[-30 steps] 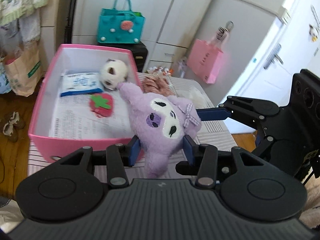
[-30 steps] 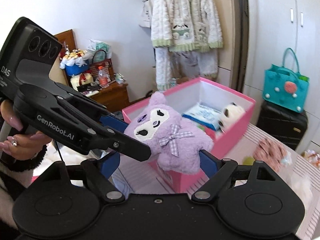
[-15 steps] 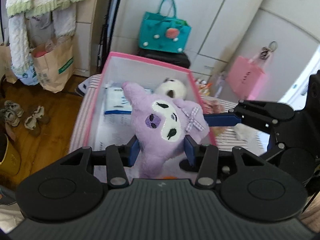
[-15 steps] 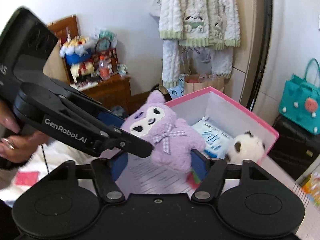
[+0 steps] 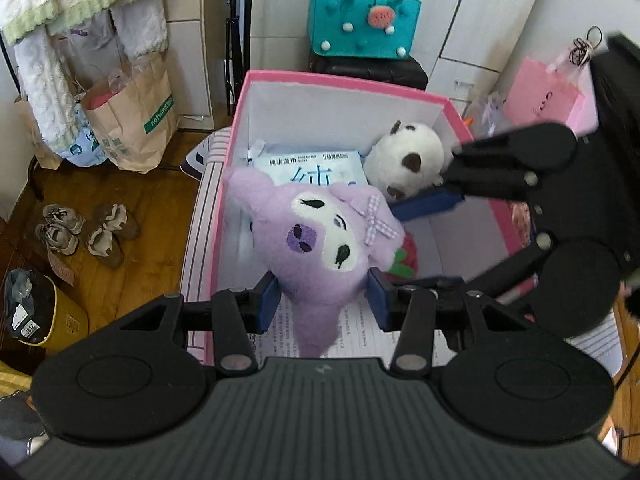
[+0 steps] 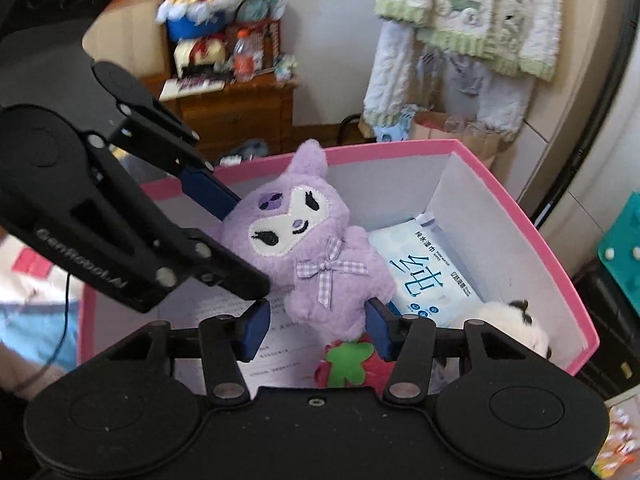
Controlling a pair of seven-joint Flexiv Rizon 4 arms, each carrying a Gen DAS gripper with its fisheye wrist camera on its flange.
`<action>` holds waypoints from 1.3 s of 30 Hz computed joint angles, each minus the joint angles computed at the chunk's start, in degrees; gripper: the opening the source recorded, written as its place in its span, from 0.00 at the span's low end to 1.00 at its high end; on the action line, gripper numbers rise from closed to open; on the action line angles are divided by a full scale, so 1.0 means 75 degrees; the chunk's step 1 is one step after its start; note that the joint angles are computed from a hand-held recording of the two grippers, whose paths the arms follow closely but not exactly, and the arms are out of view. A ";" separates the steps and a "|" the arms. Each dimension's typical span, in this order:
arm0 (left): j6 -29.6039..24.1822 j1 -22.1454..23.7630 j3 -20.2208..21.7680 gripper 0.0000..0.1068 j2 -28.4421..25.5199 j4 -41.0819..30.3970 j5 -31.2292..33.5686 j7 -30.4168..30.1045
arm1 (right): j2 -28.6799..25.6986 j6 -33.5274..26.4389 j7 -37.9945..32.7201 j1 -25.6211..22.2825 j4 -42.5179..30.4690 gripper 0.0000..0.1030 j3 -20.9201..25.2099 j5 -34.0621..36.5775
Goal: Organize soft objects
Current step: 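Lower the purple plush into the pink box and open the left gripper, then move both tools back toward the green ball and white bath puff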
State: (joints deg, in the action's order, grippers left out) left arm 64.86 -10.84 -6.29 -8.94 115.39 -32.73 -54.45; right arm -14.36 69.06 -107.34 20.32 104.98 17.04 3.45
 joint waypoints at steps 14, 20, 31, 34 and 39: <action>-0.0187 0.0040 0.0077 0.39 0.0175 0.0125 -0.0141 0.0376 | 0.0041 0.0281 0.0755 0.0286 0.0152 0.53 -0.0395 -0.1070; 0.0197 -0.0022 0.0102 0.39 0.0520 0.0495 -0.0524 0.0830 | 0.0751 0.0535 0.2233 0.0253 0.0811 0.54 -0.0275 -0.0677; -0.0290 -0.0279 0.0360 0.42 0.1278 0.0763 -0.0431 0.1262 | 0.2030 0.1144 0.4119 0.0437 0.2154 0.57 -0.0215 -0.1285; -0.0404 -0.0330 0.0415 0.43 0.1437 0.0777 -0.0202 0.1136 | 0.2307 0.1248 0.4135 0.0465 0.2343 0.58 -0.0196 -0.1000; -0.0690 -0.0388 0.0502 0.44 0.1688 0.0830 0.0049 0.1093 | 0.2765 0.1389 0.4722 0.0393 0.2792 0.58 -0.0154 -0.1484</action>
State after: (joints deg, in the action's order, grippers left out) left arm 59.69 -13.75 -2.52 3.72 121.62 -32.36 -46.26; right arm 6.37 79.47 -71.92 23.26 125.92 15.89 -7.68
